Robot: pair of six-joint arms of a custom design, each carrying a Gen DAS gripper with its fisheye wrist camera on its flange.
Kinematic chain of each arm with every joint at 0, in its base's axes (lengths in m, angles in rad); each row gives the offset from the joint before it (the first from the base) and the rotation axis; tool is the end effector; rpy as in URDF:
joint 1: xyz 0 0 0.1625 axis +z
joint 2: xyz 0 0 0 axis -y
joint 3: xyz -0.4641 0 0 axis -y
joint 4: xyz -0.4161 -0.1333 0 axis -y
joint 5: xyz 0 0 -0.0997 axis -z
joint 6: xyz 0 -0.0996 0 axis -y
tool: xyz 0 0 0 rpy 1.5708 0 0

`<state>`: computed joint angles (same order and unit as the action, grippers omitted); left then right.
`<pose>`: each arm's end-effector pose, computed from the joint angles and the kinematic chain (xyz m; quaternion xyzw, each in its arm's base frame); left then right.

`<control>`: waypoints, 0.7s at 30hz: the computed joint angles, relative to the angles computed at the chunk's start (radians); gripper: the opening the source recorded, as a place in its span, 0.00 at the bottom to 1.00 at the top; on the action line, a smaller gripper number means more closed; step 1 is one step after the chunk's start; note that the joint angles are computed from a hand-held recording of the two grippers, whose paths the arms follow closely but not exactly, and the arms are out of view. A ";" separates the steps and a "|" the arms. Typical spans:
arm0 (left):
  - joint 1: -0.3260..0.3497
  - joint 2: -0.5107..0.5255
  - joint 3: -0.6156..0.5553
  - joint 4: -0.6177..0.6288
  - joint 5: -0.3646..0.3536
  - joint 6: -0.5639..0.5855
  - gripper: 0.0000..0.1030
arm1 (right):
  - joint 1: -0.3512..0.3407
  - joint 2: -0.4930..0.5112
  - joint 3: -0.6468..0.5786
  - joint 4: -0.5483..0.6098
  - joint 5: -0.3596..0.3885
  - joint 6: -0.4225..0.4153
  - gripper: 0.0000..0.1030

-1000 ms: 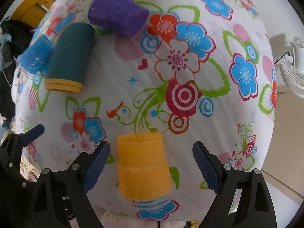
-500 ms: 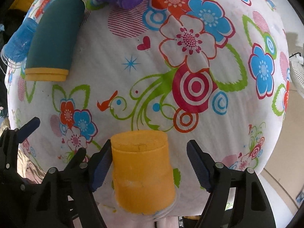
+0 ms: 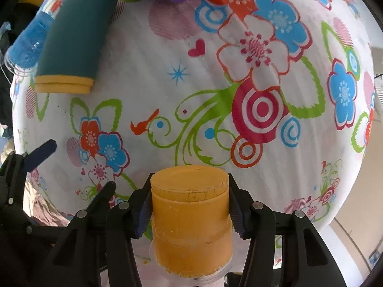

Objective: Flip cup upside down
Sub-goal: 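Lift the orange cup with the right gripper above the table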

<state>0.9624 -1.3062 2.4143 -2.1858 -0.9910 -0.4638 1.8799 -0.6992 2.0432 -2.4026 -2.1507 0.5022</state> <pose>-0.0490 -0.3991 0.1175 0.1367 0.9218 0.0595 0.3578 0.2255 -0.4474 -0.0657 -0.0173 -0.9297 -0.1139 0.3499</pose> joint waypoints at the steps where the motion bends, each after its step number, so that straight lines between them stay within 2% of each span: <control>1: -0.004 -0.005 -0.002 0.005 -0.001 0.001 0.96 | 0.009 -0.008 0.014 -0.017 -0.006 0.002 0.56; 12: -0.093 -0.086 -0.002 0.042 0.024 0.008 0.96 | 0.094 -0.099 0.127 -0.208 -0.037 0.021 0.56; 18: -0.159 -0.144 0.012 0.066 0.023 0.014 0.96 | 0.162 -0.141 0.168 -0.314 -0.080 0.026 0.56; 21: -0.173 -0.163 0.000 0.090 0.030 0.031 0.96 | 0.189 -0.164 0.187 -0.363 -0.121 -0.009 0.56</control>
<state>0.7897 -1.4692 2.4141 -2.0954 -0.9612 -0.4325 2.0689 -0.8631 2.2299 -2.7656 -2.2721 0.4929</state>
